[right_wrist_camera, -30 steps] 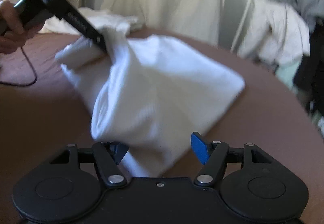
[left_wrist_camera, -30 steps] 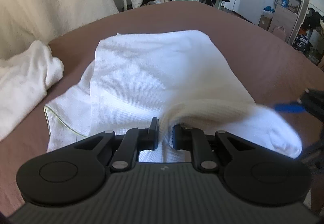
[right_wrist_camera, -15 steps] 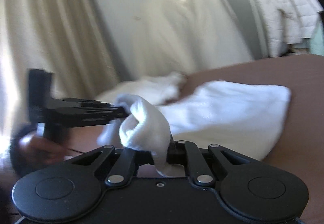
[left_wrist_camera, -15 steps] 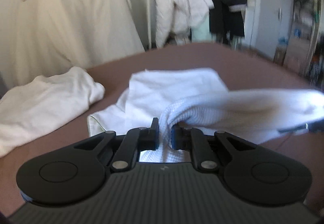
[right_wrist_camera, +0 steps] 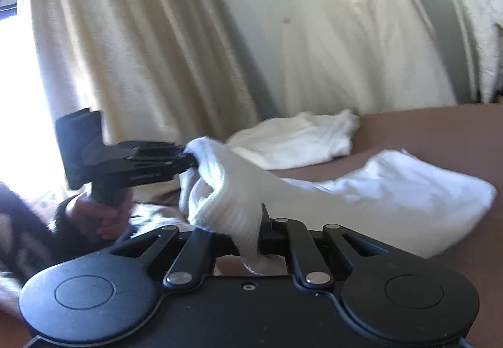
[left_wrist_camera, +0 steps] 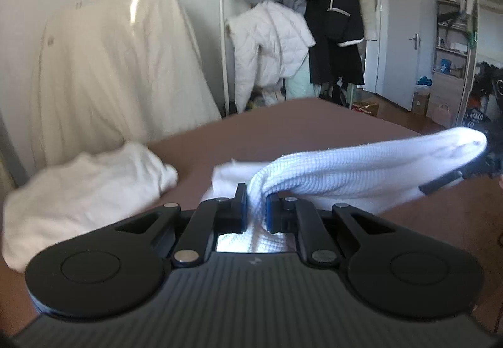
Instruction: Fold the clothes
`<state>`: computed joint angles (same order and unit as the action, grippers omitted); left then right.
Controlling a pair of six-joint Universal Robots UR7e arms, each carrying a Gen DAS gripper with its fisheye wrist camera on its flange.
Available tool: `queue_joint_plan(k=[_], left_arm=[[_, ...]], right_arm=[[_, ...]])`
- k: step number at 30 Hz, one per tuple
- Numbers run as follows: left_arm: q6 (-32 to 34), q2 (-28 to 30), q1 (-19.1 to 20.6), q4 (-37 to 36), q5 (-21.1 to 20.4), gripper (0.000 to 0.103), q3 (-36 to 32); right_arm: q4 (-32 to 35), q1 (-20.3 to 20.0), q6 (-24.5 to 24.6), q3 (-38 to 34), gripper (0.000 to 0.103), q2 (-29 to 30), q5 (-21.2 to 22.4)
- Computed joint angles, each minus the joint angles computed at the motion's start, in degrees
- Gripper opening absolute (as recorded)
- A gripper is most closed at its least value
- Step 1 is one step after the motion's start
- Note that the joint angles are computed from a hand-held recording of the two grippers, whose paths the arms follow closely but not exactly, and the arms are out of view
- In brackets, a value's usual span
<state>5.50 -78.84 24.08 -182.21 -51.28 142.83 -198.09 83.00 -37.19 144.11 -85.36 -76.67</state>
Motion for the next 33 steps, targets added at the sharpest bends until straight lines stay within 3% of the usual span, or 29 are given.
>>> queue_joint_plan(k=[2, 4, 10, 15, 17, 19, 21, 22, 24, 25, 28, 29, 33], left_arm=[[2.46, 0.56, -0.29, -1.19, -0.55, 0.011, -0.98], [4.53, 3.98, 2.09, -3.05, -2.96, 0.011, -3.44], [6.52, 21.81, 15.60, 3.87, -13.45, 0.011, -21.35], [15.74, 38.54, 18.76, 8.78, -9.70, 0.016, -39.07], [15.56, 44.11, 20.23, 11.16, -6.38, 0.034, -44.67], [11.55, 47.19, 22.19, 12.91, -4.83, 0.039, -47.51], [6.94, 47.67, 24.72, 14.50, -6.46, 0.043, -48.14], [5.84, 47.57, 25.70, 14.63, -6.71, 0.049, -48.06], [5.94, 46.42, 27.23, 13.67, -8.12, 0.050, -47.38], [6.11, 45.47, 28.20, 12.91, -10.47, 0.047, -46.96], [3.64, 41.08, 31.63, 11.21, -23.58, 0.049, -46.57], [3.28, 40.30, 31.90, 10.82, -24.59, 0.051, -46.58], [6.29, 38.99, 30.92, 11.44, -19.81, 0.058, -46.05]], right_arm=[[1.39, -0.80, -4.24, 0.53, 0.009, -0.79, 3.14], [0.82, -2.33, -5.09, 0.07, 0.009, -0.06, 4.27], [-3.95, -9.12, 6.00, -7.29, 0.009, 5.05, -2.82], [0.22, -13.96, 15.76, -17.66, 0.009, 9.09, -5.97], [2.78, -13.82, 12.12, -22.29, 0.009, 11.95, -11.67], [6.58, -14.37, 9.17, -26.88, 0.009, 14.69, -16.43], [11.69, -16.24, 12.17, -30.46, 0.010, 16.27, -16.37], [12.60, -17.01, 12.78, -31.14, 0.011, 16.84, -16.22], [13.56, -16.70, 12.40, -31.97, 0.011, 17.99, -18.36], [13.59, -16.20, 12.25, -31.98, 0.011, 18.46, -20.08], [13.76, -15.01, 13.41, -32.40, 0.017, 19.72, -24.70], [13.77, -15.08, 14.30, -32.23, 0.019, 19.69, -25.00], [9.63, -15.24, 15.20, -30.27, 0.033, 18.67, -24.03]])
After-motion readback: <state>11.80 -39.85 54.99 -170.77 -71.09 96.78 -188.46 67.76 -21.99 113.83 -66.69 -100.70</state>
